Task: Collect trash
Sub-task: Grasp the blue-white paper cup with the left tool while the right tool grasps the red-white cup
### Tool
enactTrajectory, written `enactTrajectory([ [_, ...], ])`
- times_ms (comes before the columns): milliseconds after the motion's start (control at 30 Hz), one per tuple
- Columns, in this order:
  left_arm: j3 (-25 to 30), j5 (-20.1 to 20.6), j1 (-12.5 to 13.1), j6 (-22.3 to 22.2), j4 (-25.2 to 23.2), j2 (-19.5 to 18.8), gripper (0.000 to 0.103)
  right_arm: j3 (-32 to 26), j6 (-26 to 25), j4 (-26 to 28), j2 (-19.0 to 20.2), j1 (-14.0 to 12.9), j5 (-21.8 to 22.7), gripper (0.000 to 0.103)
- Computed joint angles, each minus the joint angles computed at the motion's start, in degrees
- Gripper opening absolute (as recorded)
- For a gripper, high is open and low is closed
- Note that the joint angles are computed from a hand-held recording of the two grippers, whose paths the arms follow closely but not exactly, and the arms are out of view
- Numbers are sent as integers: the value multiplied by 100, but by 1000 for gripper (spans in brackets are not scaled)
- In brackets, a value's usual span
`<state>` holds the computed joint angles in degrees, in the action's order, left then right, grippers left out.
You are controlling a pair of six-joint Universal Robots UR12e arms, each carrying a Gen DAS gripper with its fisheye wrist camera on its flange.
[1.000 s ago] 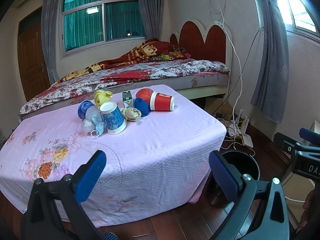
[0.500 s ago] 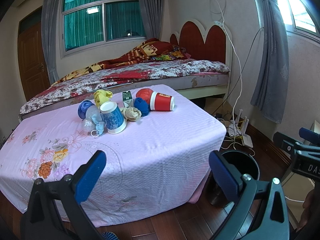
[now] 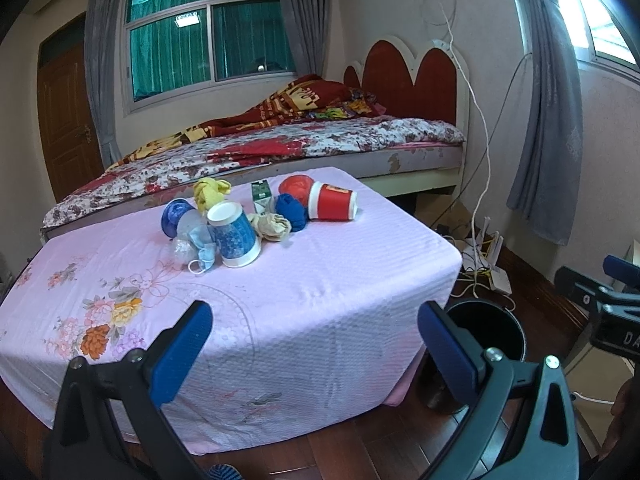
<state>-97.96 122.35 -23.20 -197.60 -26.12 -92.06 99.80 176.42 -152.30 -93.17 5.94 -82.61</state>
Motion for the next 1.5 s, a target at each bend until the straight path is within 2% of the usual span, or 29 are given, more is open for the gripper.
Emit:
enactTrajectory([
  [200, -181, -55, 280, -72, 58, 146, 102, -139, -2, 56, 156, 36, 240, 103],
  [300, -280, -207, 498, -107, 34, 231, 102, -284, 34, 91, 294, 126, 321, 103],
  [433, -374, -207, 721, -129, 43, 294, 102, -522, -70, 132, 511, 280, 438, 103],
  [567, -446, -487, 1018, -167, 193, 305, 98, -740, -226, 149, 732, 466, 441, 103],
  [700, -301, -617, 1218, -23, 205, 126, 89, -1104, -439, 201, 1094, 677, 220, 103],
  [1000, 6, -880, 1536, 252, 548, -310, 89, -1895, -472, 377, 1860, 876, -31, 103],
  [1367, 619, -1285, 1720, 460, 322, -905, 88, -2748, -302, 677, 2637, 974, -62, 103],
  [1433, 655, -1356, 1737, 520, 284, -948, 84, -2876, -199, 720, 2744, 980, -4, 103],
  [1500, 665, -1425, 1759, 537, 274, -971, 75, -2964, -163, 757, 2813, 998, 1, 103],
])
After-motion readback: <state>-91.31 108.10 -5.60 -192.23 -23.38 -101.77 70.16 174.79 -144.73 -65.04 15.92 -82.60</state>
